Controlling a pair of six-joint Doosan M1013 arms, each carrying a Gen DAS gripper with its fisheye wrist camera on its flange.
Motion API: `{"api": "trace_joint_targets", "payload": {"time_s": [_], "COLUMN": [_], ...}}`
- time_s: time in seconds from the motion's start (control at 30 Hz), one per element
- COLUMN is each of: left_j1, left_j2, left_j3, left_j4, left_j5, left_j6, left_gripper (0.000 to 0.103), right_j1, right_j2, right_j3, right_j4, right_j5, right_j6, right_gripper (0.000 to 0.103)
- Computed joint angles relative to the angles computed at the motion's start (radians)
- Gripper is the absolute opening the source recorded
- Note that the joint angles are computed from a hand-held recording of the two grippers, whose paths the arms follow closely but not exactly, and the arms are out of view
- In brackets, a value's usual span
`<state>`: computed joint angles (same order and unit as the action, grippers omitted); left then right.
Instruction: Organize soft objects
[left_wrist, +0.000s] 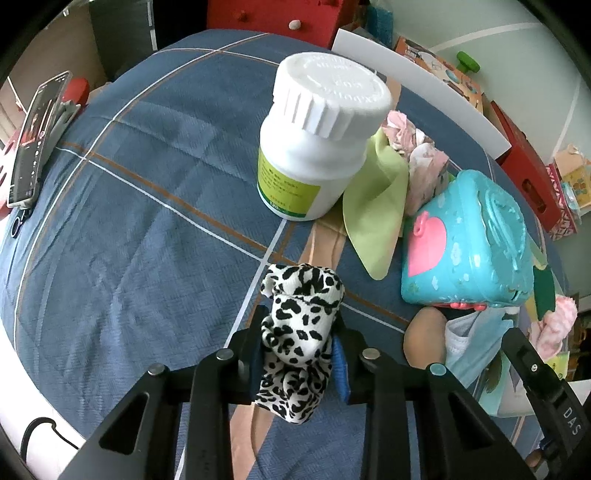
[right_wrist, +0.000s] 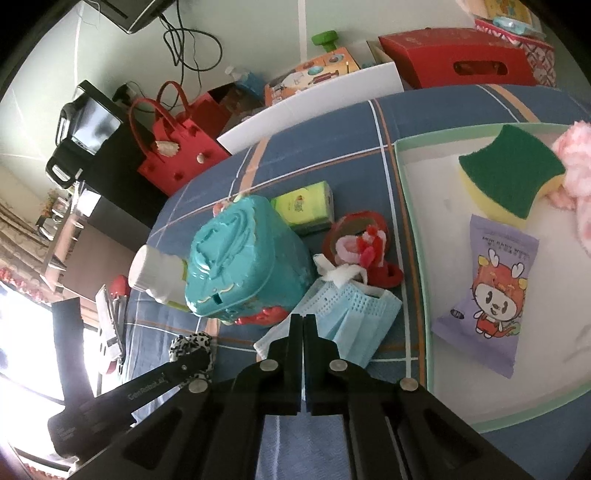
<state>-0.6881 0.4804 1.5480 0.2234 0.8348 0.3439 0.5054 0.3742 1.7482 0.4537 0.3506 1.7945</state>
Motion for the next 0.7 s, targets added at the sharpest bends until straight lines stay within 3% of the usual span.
{"api": "trace_joint_targets", "payload": {"time_s": [0.7], "left_j1": [0.001], "left_j2": [-0.009], "left_j3": [0.001], "left_j4": [-0.002], "left_j5": [0.007], "left_j6": [0.003], "left_gripper": [0.032], "right_j1": [-0.013], "right_j2": [0.002], "right_j3": [-0.004], "right_j4": [-0.01], "right_j5": [0.045], "right_j6": [0.049], "right_gripper": [0.005]}}
